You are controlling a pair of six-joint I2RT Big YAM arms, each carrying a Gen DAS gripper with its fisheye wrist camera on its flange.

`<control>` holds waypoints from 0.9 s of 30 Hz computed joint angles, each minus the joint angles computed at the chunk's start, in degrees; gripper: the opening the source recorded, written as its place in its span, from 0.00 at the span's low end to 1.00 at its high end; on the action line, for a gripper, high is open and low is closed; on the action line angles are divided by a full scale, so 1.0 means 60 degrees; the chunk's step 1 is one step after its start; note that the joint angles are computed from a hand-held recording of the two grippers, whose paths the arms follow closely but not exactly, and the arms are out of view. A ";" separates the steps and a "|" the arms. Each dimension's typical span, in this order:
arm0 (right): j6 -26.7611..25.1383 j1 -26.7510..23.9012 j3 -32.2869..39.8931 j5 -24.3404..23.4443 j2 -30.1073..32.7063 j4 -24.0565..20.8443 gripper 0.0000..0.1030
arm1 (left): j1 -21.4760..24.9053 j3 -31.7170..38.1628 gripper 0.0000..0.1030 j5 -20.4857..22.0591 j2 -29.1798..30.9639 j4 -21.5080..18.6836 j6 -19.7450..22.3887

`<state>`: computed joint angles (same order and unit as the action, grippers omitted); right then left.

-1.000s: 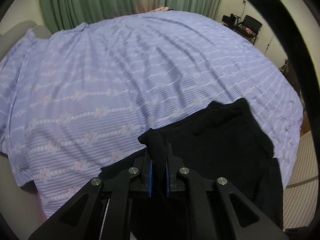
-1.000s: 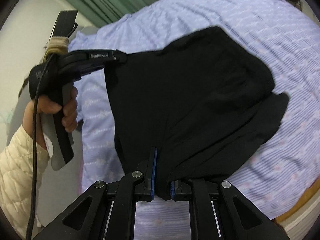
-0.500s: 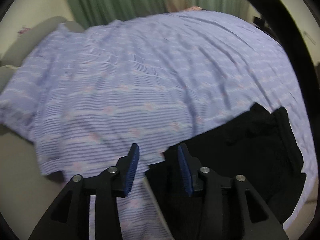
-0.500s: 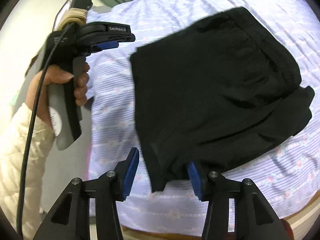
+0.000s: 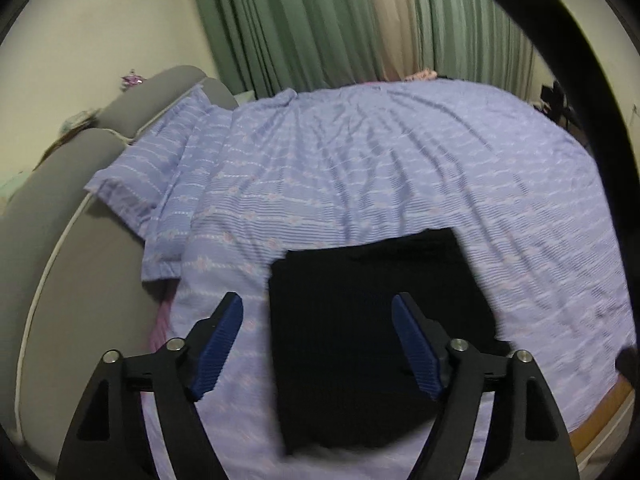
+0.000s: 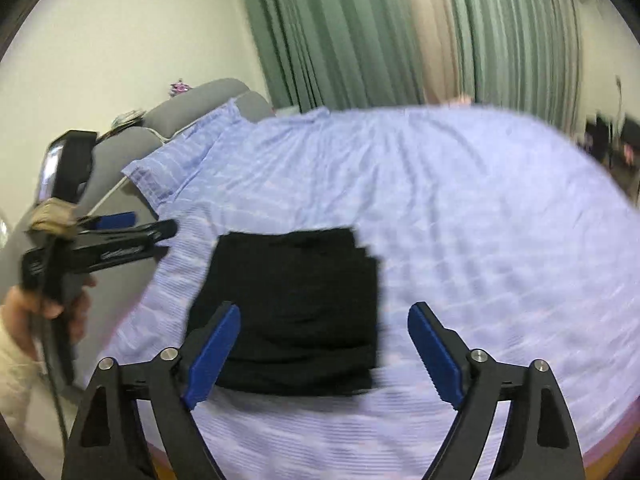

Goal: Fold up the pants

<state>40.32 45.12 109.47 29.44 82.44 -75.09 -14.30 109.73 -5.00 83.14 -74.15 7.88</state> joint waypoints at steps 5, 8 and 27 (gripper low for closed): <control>-0.1570 -0.0595 -0.0633 -0.0353 -0.1755 -0.0527 0.90 | -0.2633 -0.0137 0.88 -0.1917 -0.0918 -0.0683 -0.2427; -0.2185 -0.0991 -0.0817 -0.0645 -0.2682 -0.0896 0.91 | -0.4144 0.0363 0.93 -0.2948 -0.0875 -0.1145 -0.3678; -0.5313 -0.7745 -0.0826 -0.4029 -0.5694 -0.2819 0.91 | -0.9069 0.5363 1.00 -0.6169 0.2335 -0.3627 -0.5756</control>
